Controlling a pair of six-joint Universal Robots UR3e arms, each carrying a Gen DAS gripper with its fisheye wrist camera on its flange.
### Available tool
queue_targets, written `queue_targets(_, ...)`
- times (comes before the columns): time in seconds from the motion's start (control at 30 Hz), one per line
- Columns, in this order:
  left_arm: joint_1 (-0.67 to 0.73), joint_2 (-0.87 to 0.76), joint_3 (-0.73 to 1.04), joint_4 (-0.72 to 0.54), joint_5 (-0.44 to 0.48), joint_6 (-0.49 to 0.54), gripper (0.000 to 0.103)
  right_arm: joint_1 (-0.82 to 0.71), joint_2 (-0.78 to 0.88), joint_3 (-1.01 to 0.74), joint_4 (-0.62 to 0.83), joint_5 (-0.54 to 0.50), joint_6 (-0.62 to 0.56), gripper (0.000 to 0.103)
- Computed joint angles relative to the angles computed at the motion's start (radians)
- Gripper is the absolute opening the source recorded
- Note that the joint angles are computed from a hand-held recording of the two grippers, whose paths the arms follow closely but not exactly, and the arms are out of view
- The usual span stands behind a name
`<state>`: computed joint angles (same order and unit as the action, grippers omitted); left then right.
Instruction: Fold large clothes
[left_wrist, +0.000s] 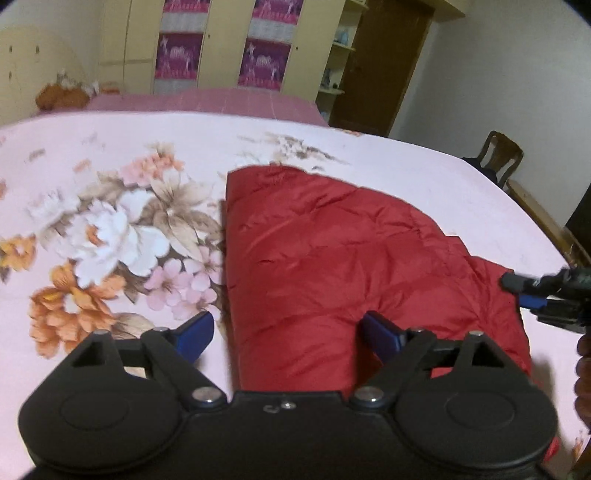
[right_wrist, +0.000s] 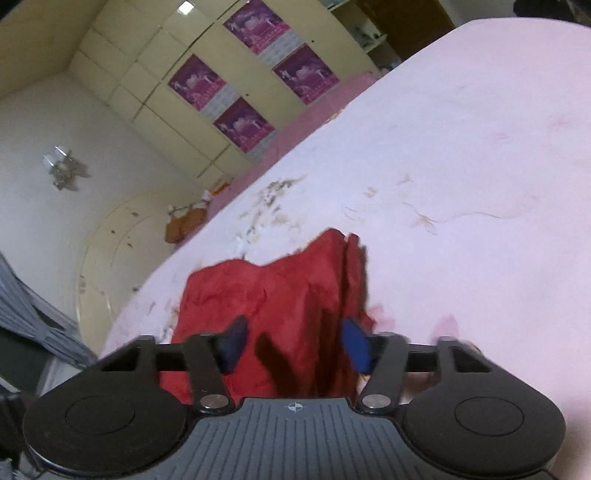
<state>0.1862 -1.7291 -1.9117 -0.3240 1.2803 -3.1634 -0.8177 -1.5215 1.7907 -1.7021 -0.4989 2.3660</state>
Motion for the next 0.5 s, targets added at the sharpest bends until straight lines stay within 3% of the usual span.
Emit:
queue_targets(0.03, 0.006, -0.009, 0.002, -0.002, -0.010, 0.003, 0.090, 0.018, 0.030, -0.004, -0.060, -0.010, 0.032, 0.016)
queue_targets(0.17, 0.031, 0.001, -0.009, -0.029, -0.052, -0.001, 0.090, 0.057, 0.106, 0.022, -0.221, -0.084, 0.122, 0.015)
queue_targets(0.27, 0.042, 0.018, 0.008, -0.076, -0.076, 0.022, 0.090, 0.037, 0.079, 0.018, -0.165, -0.095, 0.119, 0.016)
queue_targets(0.3, 0.051, 0.018, 0.012, -0.086, -0.089, 0.029, 0.095, 0.028, 0.060, 0.016, -0.138, -0.099, 0.108, 0.023)
queue_targets(0.33, 0.063, 0.014, 0.017, -0.097, -0.108, 0.033, 0.096, 0.026, 0.044, 0.016, -0.132, -0.119, 0.112, 0.040)
queue_targets(0.37, 0.078, 0.008, 0.020, -0.109, -0.140, 0.037, 0.096, 0.035, 0.035, 0.026, -0.175, -0.152, 0.143, 0.071)
queue_targets(0.4, 0.092, 0.000, 0.023, -0.116, -0.175, 0.038, 0.095, 0.022, 0.032, 0.027, -0.135, -0.132, 0.095, 0.071)
queue_targets(0.5, 0.110, -0.020, 0.039, -0.157, -0.248, 0.063, 0.095, 0.023, 0.059, 0.008, -0.105, -0.131, 0.093, 0.071)
